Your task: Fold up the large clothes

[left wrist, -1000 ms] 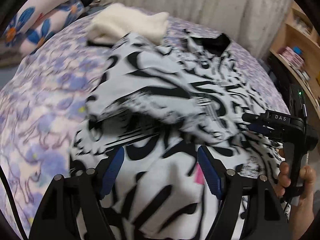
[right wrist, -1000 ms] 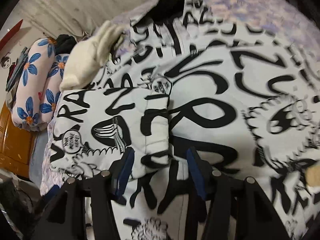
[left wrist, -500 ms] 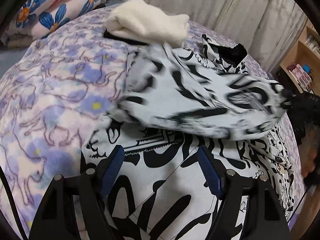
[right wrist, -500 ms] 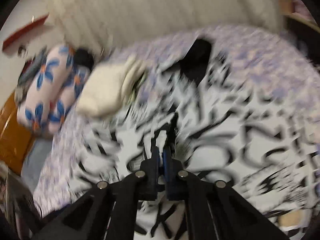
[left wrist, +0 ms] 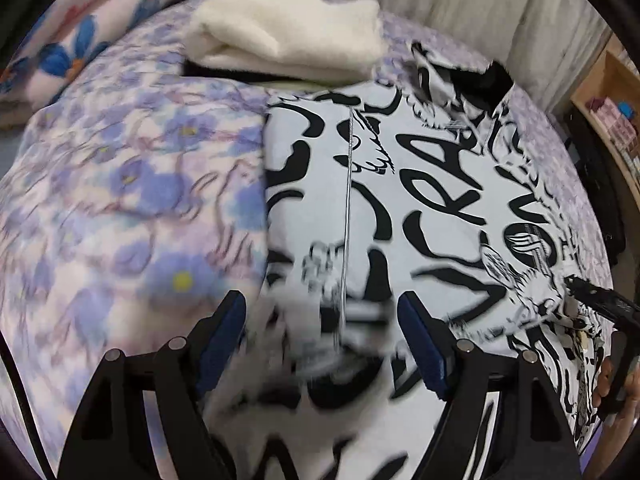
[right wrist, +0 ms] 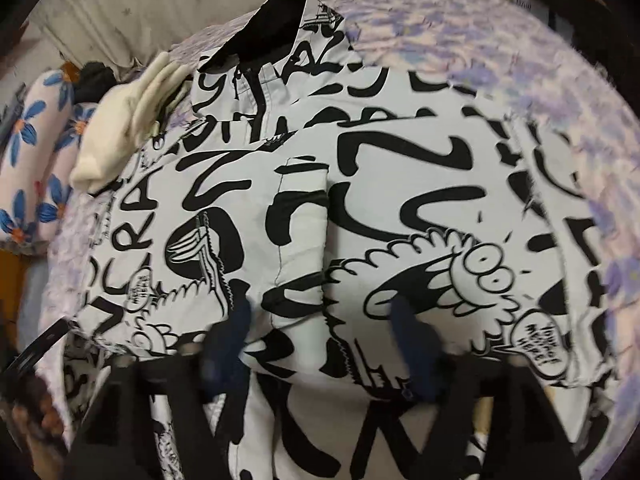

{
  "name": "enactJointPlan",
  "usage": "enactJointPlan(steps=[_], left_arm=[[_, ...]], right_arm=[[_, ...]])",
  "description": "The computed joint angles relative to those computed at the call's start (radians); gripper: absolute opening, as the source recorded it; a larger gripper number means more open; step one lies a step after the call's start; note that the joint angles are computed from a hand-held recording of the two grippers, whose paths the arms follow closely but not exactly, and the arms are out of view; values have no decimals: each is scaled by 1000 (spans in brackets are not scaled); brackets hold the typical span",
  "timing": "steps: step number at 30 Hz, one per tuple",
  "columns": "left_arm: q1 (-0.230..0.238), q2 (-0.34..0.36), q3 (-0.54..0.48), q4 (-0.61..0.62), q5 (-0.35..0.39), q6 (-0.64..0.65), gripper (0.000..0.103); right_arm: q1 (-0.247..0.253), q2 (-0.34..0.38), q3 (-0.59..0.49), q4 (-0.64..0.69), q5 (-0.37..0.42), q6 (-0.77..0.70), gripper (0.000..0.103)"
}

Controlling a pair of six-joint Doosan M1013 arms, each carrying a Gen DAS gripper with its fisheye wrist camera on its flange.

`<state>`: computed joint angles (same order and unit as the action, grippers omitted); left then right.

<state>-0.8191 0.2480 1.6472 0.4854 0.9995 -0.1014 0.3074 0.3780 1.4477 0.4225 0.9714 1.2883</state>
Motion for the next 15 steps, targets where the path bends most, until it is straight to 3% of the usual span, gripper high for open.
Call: enactJointPlan(steps=[6, 9, 11, 12, 13, 14, 15], left_arm=[[124, 58, -42, -165, -27, 182, 77], [158, 83, -56, -196, -47, 216, 90], [171, 94, -62, -188, -61, 204, 92], [174, 98, -66, -180, -59, 194, 88], [170, 100, -71, -143, -56, 177, 60], [167, 106, -86, -114, -31, 181, 42], [165, 114, -105, -102, 12, 188, 28]], right_arm=[[3, 52, -66, 55, 4, -25, 79], [18, 94, -114, 31, 12, -7, 79], [23, 122, -137, 31, 17, -8, 79], [26, 127, -139, 31, 8, -13, 79], [31, 128, -138, 15, -8, -13, 70], [39, 130, -142, 3, -20, -31, 54], [49, 127, -146, -21, -35, -35, 23]])
